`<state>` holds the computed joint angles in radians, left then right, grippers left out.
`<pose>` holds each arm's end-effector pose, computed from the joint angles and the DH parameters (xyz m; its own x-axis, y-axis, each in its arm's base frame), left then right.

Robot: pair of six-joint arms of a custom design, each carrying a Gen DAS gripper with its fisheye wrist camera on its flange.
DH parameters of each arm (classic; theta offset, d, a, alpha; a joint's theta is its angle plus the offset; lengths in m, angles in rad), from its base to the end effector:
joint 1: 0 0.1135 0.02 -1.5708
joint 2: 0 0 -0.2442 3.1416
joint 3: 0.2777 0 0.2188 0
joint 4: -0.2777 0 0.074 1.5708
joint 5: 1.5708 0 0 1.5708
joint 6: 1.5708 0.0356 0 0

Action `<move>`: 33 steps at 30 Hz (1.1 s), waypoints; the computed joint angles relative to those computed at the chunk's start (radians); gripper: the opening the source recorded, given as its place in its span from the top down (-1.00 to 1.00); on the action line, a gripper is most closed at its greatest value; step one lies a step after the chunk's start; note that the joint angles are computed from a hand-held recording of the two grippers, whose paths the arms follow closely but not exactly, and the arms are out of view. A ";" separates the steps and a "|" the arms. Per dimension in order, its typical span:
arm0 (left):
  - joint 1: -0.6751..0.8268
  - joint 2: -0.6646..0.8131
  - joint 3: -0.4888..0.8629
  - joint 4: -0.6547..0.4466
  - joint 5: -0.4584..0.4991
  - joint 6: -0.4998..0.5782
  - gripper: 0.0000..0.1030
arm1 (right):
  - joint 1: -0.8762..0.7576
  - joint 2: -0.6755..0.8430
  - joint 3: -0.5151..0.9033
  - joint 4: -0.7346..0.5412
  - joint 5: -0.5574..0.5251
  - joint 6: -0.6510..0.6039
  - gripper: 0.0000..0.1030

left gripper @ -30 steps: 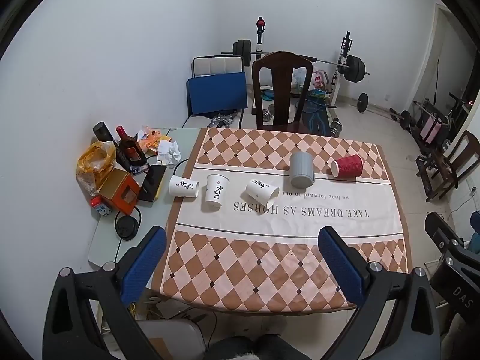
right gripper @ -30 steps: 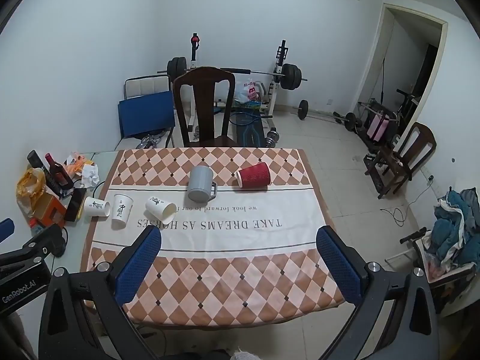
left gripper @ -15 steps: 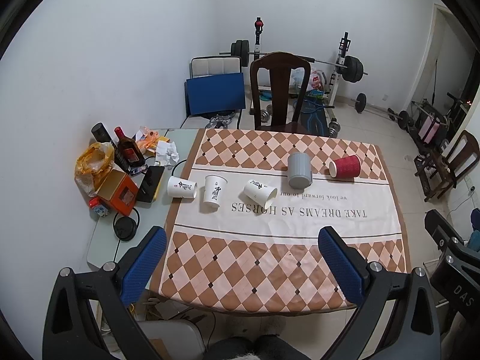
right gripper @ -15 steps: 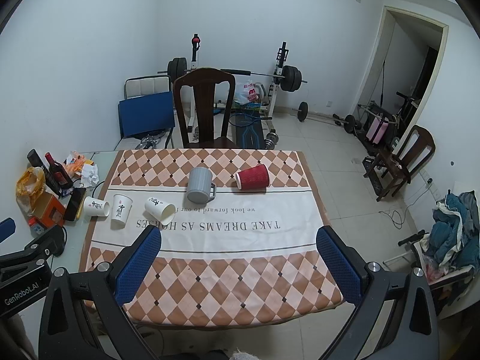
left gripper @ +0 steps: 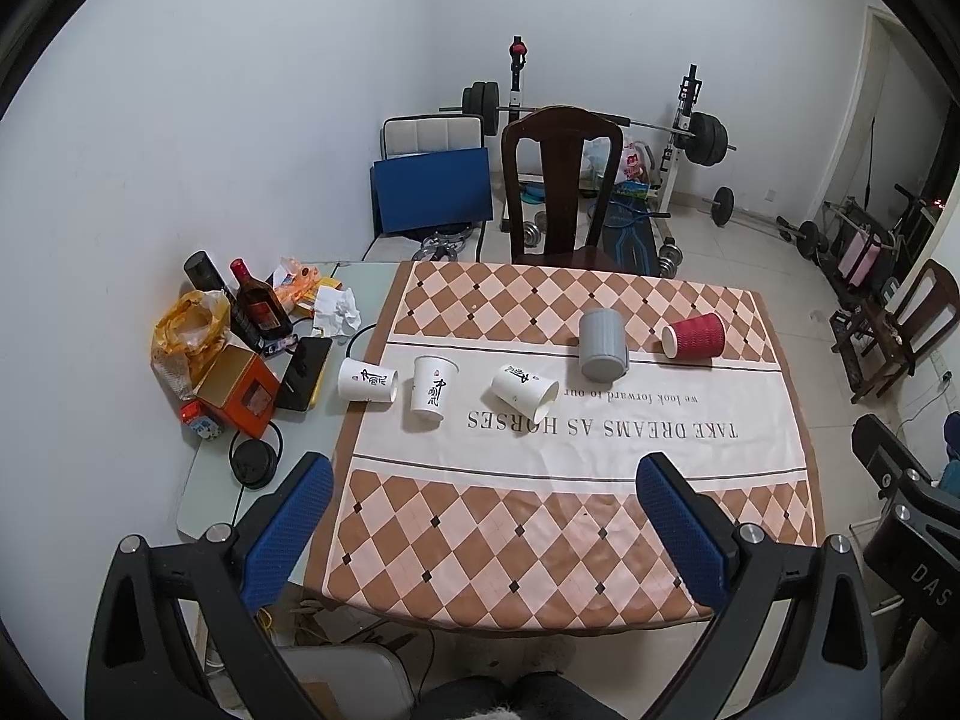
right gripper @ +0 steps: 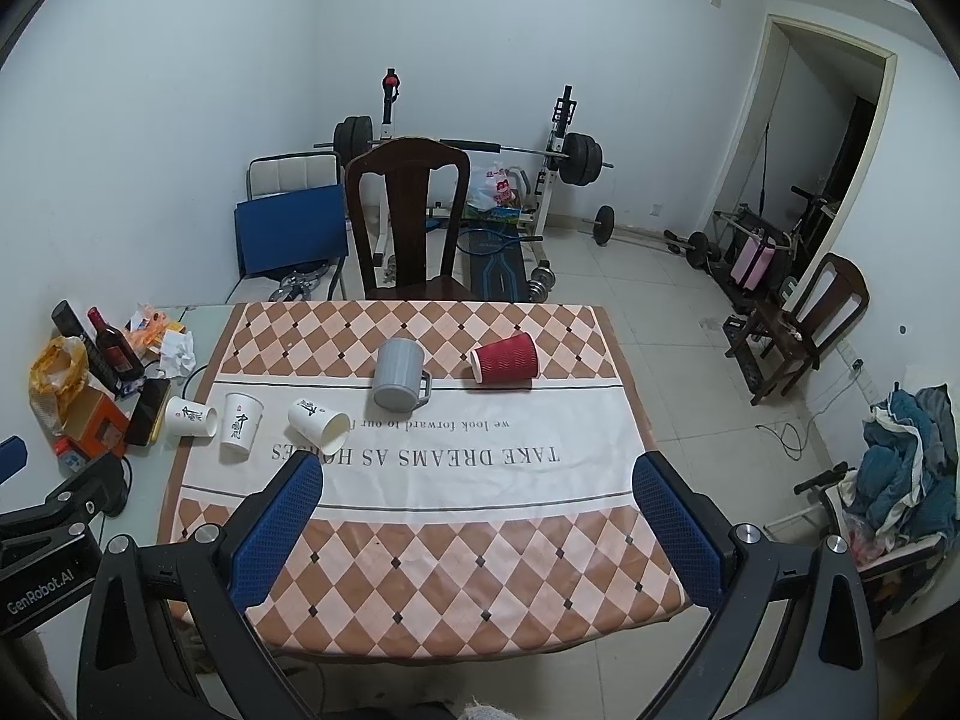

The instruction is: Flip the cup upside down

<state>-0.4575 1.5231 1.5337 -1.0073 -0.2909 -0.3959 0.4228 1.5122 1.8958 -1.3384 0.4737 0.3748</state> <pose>0.2529 -0.1131 0.3289 -0.8044 -0.0158 -0.5939 -0.0290 0.9995 0.0128 0.2250 0.0834 0.4054 -0.7383 0.0250 -0.6740 0.1564 0.9784 -0.1350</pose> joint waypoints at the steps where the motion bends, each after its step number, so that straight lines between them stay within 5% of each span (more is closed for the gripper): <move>1: 0.000 -0.001 -0.003 0.002 0.000 0.000 -1.00 | -0.002 0.002 0.004 -0.002 -0.002 -0.001 -1.00; 33: -0.011 0.023 0.051 -0.026 -0.006 -0.010 -1.00 | 0.007 0.041 0.062 -0.021 0.002 0.000 -1.00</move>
<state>-0.4688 1.5462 1.5842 -1.0331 -0.2965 -0.4057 0.4298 1.5532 1.9578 -1.3595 0.4756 0.3746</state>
